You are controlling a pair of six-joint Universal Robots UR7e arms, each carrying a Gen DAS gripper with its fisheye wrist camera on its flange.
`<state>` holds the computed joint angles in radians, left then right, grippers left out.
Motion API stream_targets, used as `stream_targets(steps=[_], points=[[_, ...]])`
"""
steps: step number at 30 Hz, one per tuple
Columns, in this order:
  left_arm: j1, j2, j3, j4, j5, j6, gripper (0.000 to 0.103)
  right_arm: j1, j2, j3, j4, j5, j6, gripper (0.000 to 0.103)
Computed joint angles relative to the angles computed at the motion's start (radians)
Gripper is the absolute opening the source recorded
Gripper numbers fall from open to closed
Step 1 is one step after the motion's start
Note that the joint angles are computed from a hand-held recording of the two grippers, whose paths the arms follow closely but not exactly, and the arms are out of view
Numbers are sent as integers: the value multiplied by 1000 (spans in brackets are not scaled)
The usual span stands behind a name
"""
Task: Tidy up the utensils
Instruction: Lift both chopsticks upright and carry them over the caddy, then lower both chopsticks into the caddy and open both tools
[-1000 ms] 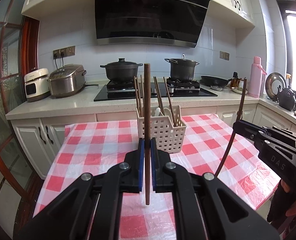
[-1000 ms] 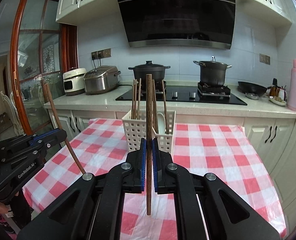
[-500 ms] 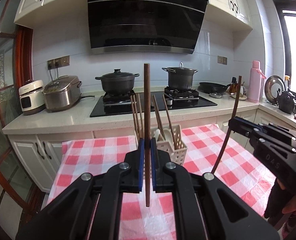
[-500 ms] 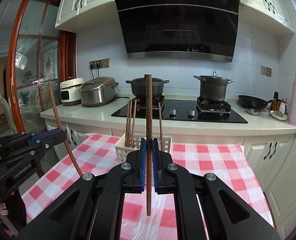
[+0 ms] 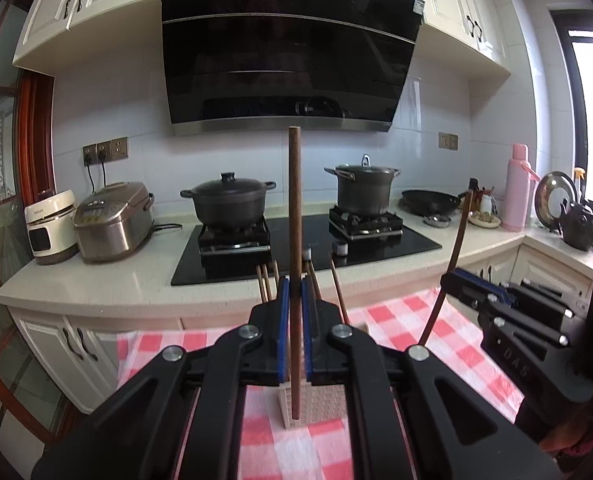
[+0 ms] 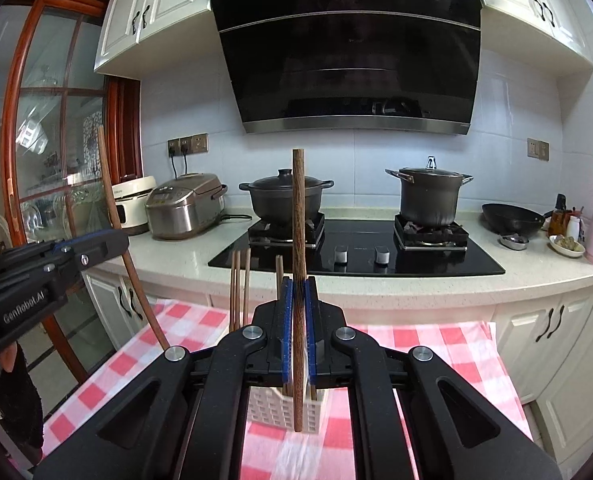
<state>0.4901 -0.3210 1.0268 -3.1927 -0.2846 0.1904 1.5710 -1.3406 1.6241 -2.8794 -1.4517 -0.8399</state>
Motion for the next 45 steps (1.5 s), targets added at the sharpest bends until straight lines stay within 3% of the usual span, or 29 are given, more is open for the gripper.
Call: stream_targets(steps=[7,11,23,27,31,36,38,43,45], points=[[42,116,-278,-28,-19,172,6,27,90,-95,-1,-24,0,6],[72,136,-345,38,-51,126,6,30,125,-124,-1,-31,2,6],[153,85,-243,270,-155,-149,6,23,193,-165,84,-87,-6,6],[169,65,-213,386,-168,-253,6,24,212,-185,134,-119,0,6],[183,59,-196,426,-162,-300,7,17,236,-212,166,-134,26,7],[185,37,-147,399,-140,-319,19,6,246,-228,189,-138,46,21],[181,29,-129,377,-128,-315,23,1,240,-223,186,-133,48,39],[162,5,-68,287,-69,-297,42,-1,219,-203,158,-133,44,39],[147,8,-57,211,-15,-249,63,-1,200,-183,130,-131,36,39]])
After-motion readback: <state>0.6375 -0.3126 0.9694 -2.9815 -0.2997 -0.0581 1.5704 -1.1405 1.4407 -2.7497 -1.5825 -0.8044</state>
